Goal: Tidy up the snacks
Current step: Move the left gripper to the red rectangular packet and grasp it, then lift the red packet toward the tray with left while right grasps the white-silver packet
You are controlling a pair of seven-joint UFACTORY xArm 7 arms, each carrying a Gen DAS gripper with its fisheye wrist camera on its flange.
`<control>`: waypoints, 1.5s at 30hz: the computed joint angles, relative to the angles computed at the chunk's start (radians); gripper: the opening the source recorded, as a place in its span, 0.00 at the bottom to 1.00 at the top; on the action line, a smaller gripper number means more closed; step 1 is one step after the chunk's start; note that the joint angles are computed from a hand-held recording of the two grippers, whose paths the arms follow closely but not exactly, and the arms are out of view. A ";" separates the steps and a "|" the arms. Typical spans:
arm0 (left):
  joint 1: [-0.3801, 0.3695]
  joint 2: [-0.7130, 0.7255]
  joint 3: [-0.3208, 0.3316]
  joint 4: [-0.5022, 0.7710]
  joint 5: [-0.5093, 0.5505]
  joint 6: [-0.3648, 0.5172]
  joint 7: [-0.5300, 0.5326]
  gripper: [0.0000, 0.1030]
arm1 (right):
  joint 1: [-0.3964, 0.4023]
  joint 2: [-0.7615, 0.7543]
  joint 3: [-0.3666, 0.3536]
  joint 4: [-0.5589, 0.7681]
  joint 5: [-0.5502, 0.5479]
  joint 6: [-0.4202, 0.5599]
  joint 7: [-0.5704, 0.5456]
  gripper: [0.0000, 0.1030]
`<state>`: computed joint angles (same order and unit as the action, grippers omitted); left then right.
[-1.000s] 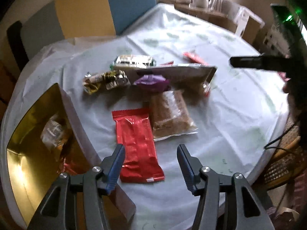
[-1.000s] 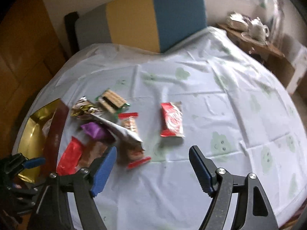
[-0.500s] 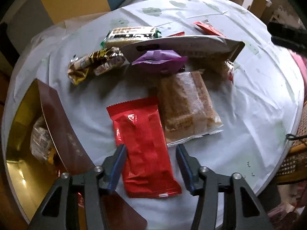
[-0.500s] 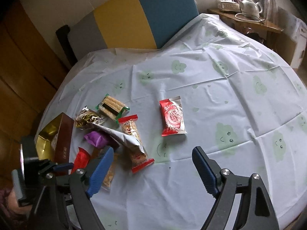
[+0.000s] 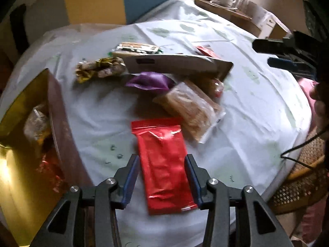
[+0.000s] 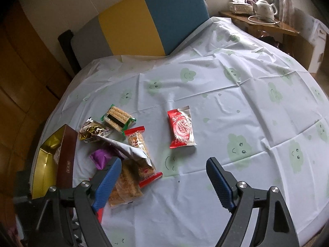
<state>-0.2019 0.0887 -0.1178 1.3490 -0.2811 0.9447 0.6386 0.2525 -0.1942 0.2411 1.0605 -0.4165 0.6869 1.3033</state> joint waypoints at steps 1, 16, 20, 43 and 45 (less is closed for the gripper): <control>-0.001 0.007 0.000 0.005 0.009 0.002 -0.002 0.46 | 0.000 0.000 0.000 0.000 0.001 0.000 -0.001 0.83; -0.017 0.036 -0.015 -0.044 0.020 -0.059 -0.030 0.50 | -0.005 -0.005 0.004 -0.004 -0.012 0.014 0.021 0.83; -0.017 -0.011 -0.018 -0.128 -0.022 -0.139 0.004 0.43 | -0.001 0.005 0.010 0.012 -0.039 0.029 0.013 0.83; -0.002 -0.103 0.020 -0.282 -0.243 -0.237 0.242 0.45 | 0.228 0.579 -0.124 0.694 -0.015 0.405 -0.723 0.50; -0.001 -0.113 0.022 -0.281 -0.244 -0.227 0.241 0.46 | 0.262 0.614 -0.145 0.730 -0.039 0.456 -0.745 0.21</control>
